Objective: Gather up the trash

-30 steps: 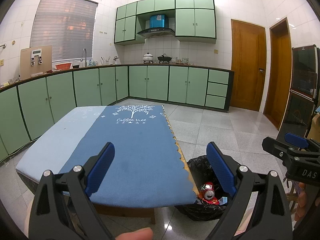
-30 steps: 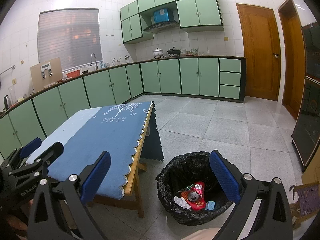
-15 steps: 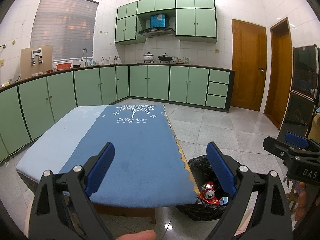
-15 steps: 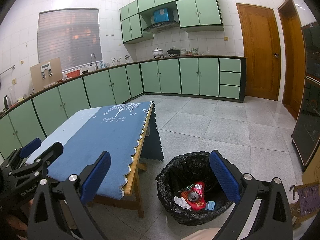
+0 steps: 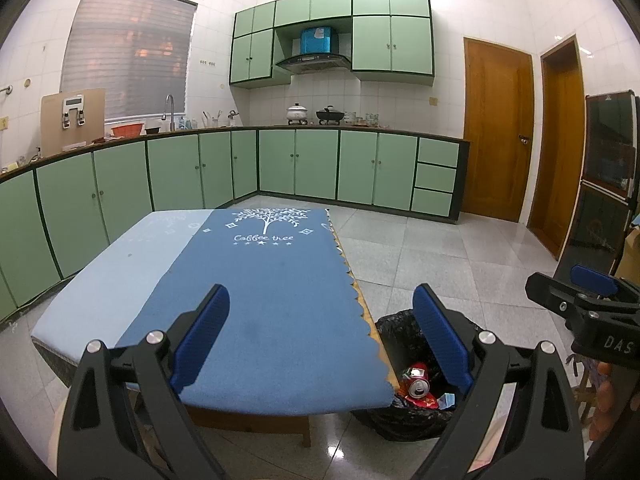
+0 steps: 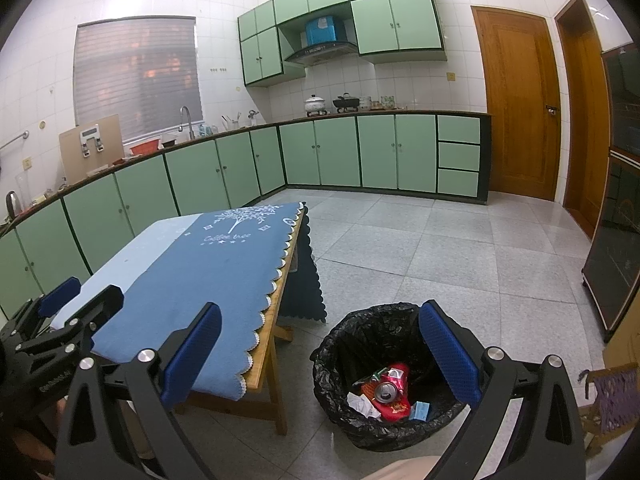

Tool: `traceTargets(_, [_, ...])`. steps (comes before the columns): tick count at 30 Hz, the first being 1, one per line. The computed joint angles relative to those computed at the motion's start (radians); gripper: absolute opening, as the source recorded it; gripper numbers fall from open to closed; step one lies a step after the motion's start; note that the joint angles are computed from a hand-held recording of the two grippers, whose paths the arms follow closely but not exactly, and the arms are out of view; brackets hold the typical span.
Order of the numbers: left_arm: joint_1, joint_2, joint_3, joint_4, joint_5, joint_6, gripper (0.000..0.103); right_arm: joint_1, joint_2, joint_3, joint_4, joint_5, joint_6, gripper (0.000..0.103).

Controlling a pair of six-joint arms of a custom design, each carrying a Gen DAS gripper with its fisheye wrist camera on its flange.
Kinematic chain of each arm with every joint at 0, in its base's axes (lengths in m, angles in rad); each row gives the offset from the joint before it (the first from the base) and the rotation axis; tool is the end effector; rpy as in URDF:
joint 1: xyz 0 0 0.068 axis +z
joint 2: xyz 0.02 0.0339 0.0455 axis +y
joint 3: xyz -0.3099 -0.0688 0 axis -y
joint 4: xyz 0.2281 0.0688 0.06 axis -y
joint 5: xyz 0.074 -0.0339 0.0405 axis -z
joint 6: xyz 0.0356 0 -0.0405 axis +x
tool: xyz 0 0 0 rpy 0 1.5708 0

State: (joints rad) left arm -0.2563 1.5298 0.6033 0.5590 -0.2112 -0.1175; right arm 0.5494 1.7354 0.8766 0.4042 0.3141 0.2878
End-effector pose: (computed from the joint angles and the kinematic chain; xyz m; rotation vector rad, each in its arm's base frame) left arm 0.2861 -0.0673 0.2377 -0.0063 1.9300 -0.0451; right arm 0.3146 0.1797 0.2384 -0.0648 2.0072 0.2180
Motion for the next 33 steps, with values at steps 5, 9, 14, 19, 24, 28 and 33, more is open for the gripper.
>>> traceTargets(5, [-0.005,0.006,0.011,-0.010,-0.008,0.000,0.090,-0.001,0.000,0.002,-0.002,-0.001,-0.002,0.097])
traceTargets(9, [-0.010,0.009,0.026,-0.030,-0.015,-0.001,0.090,-0.001,0.000,0.002,-0.003,-0.001,-0.001,0.097])
traceTargets(14, [-0.021,0.007,0.042,-0.051,-0.028,-0.006,0.090,-0.001,-0.002,0.003,-0.005,-0.001,0.000,0.097])
traceTargets(19, [-0.021,0.010,0.050,-0.060,-0.028,-0.006,0.090,-0.002,-0.003,0.003,-0.006,-0.002,-0.001,0.097])
traceTargets(24, [-0.021,0.010,0.050,-0.062,-0.030,-0.007,0.090,-0.002,-0.003,0.005,-0.008,-0.003,-0.001,0.097])
traceTargets(28, [-0.024,0.011,0.046,-0.057,-0.033,-0.008,0.090,-0.002,-0.004,0.005,-0.010,-0.003,0.000,0.097])
traceTargets(33, [-0.024,0.011,0.046,-0.057,-0.034,-0.008,0.090,-0.003,-0.004,0.006,-0.012,-0.003,-0.001,0.097])
